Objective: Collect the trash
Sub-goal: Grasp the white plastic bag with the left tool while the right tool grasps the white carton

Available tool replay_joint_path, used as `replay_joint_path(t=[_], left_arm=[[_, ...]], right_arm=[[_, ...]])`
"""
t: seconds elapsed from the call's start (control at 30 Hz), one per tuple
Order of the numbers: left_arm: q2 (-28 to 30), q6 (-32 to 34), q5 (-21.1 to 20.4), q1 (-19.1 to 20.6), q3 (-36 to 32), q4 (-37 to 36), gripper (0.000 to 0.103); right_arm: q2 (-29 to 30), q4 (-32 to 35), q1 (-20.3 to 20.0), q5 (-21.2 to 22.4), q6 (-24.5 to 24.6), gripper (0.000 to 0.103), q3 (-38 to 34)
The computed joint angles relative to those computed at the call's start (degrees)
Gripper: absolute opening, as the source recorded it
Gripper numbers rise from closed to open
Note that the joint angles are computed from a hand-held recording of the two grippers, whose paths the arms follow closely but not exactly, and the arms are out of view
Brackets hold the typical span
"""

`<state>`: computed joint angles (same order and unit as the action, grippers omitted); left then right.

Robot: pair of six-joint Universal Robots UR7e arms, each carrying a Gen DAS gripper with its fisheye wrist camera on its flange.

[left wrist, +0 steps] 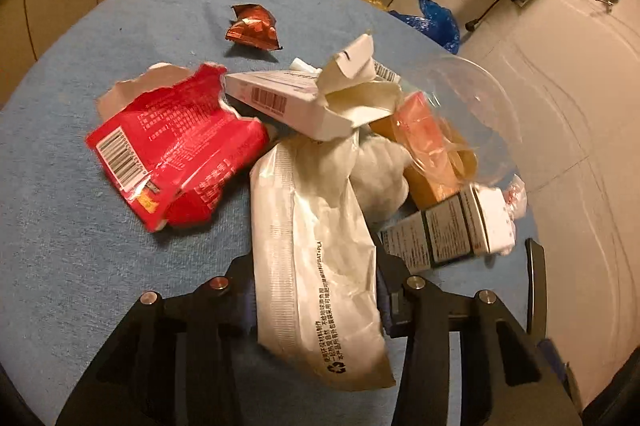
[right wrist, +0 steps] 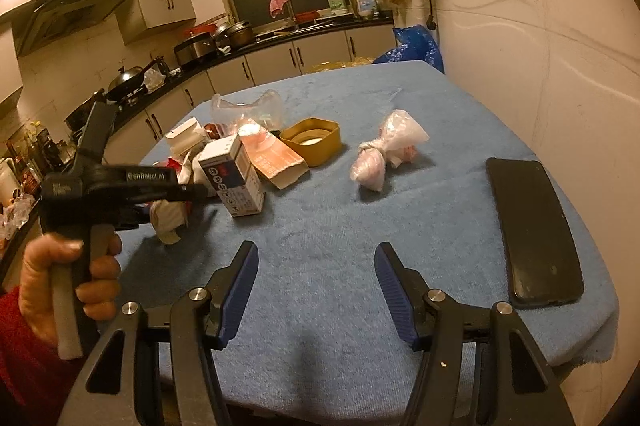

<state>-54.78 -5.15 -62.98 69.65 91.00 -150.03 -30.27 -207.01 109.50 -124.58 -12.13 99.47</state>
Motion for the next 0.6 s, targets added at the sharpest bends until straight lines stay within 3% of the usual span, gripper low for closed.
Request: replay_joint_path(t=[0.37, 0.6], left_arm=[[-9.08, 8.67, -4.39, -0.61, 12.85, -9.39, 0.043], [-11.78, 15.85, 0.09, -3.31, 19.33, -20.63, 0.043]], right_arm=[[4.42, 11.84, 0.00, 5.93, -3.23, 0.065, -10.95], [10.91, 19.04, -0.18, 5.61, -5.34, 0.065, -23.58]])
